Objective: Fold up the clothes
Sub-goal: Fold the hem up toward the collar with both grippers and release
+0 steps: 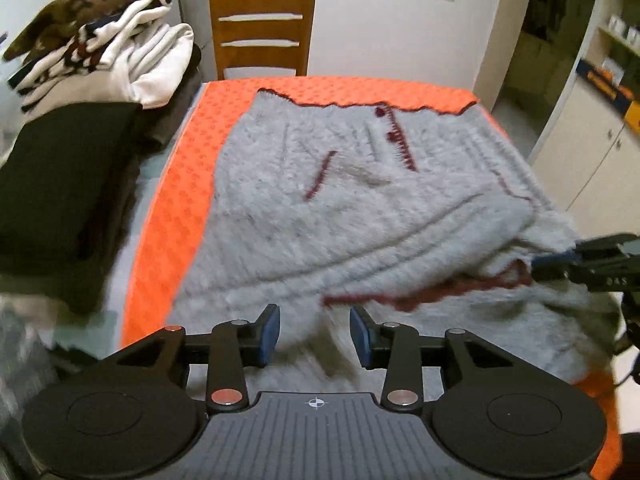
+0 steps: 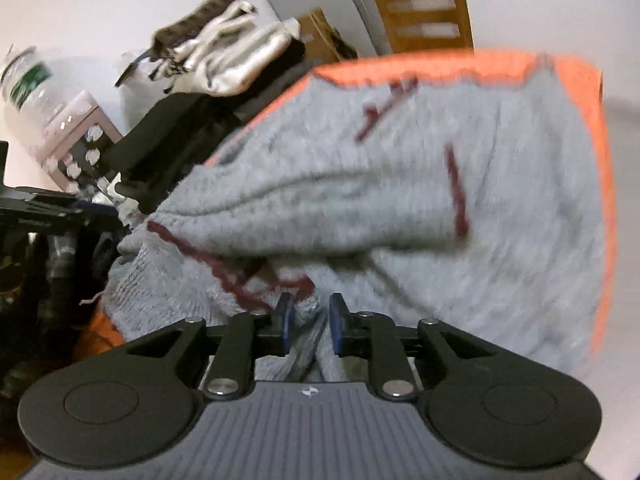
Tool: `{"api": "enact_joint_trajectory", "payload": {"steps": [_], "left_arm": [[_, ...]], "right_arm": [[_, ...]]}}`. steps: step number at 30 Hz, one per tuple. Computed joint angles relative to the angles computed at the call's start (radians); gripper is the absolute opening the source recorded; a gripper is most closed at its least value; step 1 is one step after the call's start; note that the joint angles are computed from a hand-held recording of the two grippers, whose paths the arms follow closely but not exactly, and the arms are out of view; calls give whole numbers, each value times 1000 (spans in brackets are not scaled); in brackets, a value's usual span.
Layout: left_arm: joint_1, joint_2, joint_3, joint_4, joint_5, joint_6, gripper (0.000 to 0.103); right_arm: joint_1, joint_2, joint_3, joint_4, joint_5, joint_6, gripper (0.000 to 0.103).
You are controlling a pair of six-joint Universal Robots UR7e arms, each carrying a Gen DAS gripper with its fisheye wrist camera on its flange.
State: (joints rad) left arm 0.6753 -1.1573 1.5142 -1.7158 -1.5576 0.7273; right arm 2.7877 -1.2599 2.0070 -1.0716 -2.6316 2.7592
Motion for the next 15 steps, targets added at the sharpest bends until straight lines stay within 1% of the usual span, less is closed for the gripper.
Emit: {"api": "enact_joint_trajectory", "payload": {"steps": [2, 3, 4, 6, 9, 12, 13, 15], "left_arm": [[5, -35, 42, 3, -16, -14, 41], [4, -48, 66, -4, -19, -14, 41], [4, -60, 89, -11, -21, -14, 40], [-1, -71, 142, -43, -19, -27, 35], [-12, -71, 212, -116, 3, -58, 33], [-21, -62, 266, -198, 49, -94, 35], [-18, -57, 274, -217, 51, -107, 36], [-11, -55, 278, -237, 42, -142, 36]], "right_arm": [[3, 47, -82, 120, 15, -6, 37], [3, 59, -109, 147, 12, -31, 41], [6, 64, -115, 132, -5, -80, 41], [9, 62, -114, 66, -39, -208, 41], [-23, 46, -60, -95, -43, -423, 41], [-63, 18, 9, -200, -3, -494, 41], [-71, 5, 35, -237, 15, -507, 41], [-71, -14, 76, -273, 18, -494, 39]]}}
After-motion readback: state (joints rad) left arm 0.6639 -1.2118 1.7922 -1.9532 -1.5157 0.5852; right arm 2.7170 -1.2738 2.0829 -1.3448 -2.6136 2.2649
